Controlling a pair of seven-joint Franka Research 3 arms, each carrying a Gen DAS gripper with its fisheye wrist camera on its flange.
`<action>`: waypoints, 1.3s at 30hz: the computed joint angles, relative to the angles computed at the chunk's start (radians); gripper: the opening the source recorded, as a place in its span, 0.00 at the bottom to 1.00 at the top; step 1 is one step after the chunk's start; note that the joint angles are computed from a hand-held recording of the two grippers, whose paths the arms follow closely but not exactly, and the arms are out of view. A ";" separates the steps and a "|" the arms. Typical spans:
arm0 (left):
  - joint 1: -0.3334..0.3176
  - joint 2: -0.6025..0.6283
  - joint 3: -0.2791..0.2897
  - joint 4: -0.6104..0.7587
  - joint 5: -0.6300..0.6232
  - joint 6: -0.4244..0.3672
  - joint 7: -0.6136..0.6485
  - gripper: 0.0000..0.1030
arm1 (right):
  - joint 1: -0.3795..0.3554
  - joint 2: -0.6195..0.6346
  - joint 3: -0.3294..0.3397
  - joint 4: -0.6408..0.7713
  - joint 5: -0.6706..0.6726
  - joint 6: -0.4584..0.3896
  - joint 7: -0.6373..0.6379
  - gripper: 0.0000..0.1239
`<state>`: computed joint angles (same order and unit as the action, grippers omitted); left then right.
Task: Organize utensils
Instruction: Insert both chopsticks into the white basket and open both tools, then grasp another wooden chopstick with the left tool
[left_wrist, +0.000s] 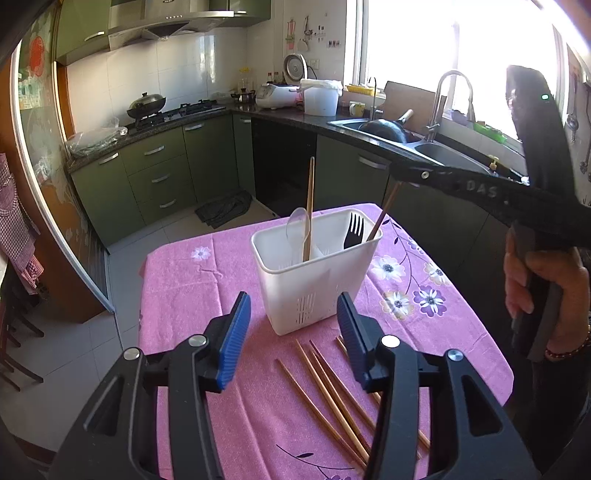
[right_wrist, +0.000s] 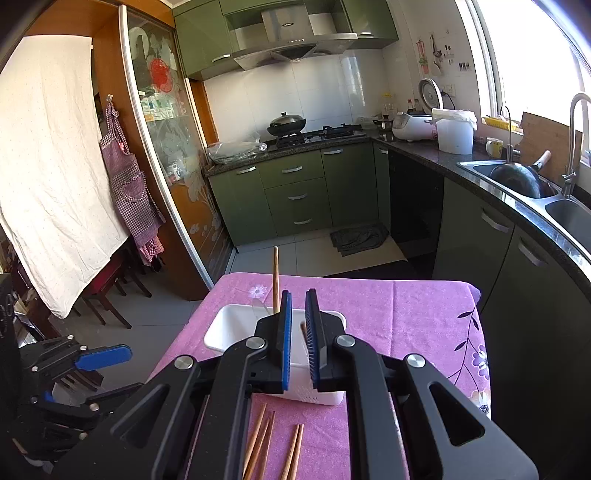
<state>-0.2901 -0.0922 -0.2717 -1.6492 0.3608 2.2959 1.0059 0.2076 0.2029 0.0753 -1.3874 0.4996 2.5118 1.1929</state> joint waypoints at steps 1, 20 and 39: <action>-0.001 0.001 0.002 -0.005 -0.014 -0.007 0.000 0.46 | -0.003 -0.029 0.002 -0.040 0.011 0.015 -0.020 0.08; -0.006 0.137 0.017 -0.048 -0.279 -0.226 -0.105 0.35 | -0.001 -0.239 -0.045 -0.506 -0.079 -0.053 -0.094 0.09; -0.046 0.299 0.014 0.141 -0.178 -0.373 -0.146 0.14 | -0.011 -0.214 -0.048 -0.477 -0.055 -0.085 -0.104 0.13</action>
<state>-0.3365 0.2067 -0.2575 -1.5084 0.1827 1.9232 0.8599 0.1971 -0.0113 0.0269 -1.8647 0.4449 2.4269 1.0887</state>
